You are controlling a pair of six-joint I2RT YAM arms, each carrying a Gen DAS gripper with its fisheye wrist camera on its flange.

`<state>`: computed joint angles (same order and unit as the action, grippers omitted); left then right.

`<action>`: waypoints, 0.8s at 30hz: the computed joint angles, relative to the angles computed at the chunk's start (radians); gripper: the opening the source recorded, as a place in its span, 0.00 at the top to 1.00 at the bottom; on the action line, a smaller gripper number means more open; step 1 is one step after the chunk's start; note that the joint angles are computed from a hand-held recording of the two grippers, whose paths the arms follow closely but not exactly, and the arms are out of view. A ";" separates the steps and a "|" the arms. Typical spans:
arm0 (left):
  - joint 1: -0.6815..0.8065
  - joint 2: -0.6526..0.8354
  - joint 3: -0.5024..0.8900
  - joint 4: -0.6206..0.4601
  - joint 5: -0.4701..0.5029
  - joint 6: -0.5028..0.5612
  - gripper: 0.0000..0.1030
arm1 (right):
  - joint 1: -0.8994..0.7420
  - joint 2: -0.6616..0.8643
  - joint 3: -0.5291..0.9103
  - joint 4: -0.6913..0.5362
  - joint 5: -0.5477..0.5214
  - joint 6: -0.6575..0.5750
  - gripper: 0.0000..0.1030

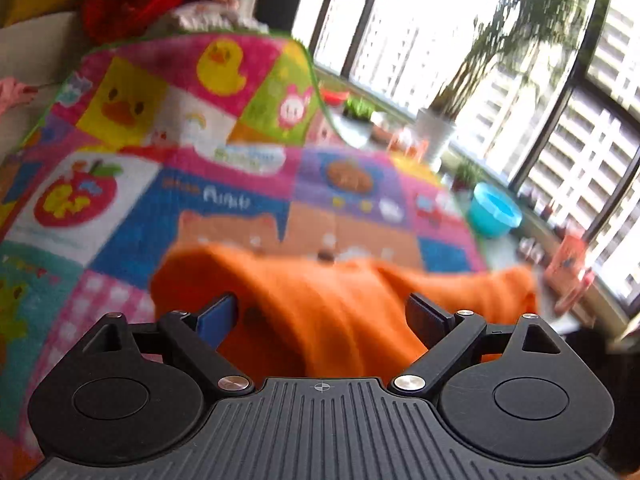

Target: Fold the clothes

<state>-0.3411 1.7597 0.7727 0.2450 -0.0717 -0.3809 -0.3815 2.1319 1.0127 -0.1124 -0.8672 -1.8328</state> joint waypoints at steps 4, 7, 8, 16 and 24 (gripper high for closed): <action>-0.038 0.128 0.042 -0.017 -0.065 0.020 0.17 | -0.071 0.011 0.182 -0.341 -0.034 0.033 0.73; -0.047 0.148 0.003 0.027 -0.080 0.023 0.15 | -0.161 0.075 0.377 -0.600 -0.159 0.147 0.38; -0.050 0.150 -0.010 0.038 -0.079 0.023 0.14 | -0.187 0.099 0.445 -0.682 -0.198 0.191 0.35; -0.079 0.153 -0.113 0.144 -0.101 -0.028 0.09 | -0.188 0.275 0.623 -0.438 0.038 1.204 0.18; -0.061 0.235 -0.148 0.350 -0.075 -0.062 0.08 | -0.064 0.281 0.486 -0.254 0.016 1.084 0.18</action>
<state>-0.4021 1.9945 0.6249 0.5952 -0.1463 -0.4431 -0.4455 2.4129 1.4983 -0.3669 -0.8512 -0.7490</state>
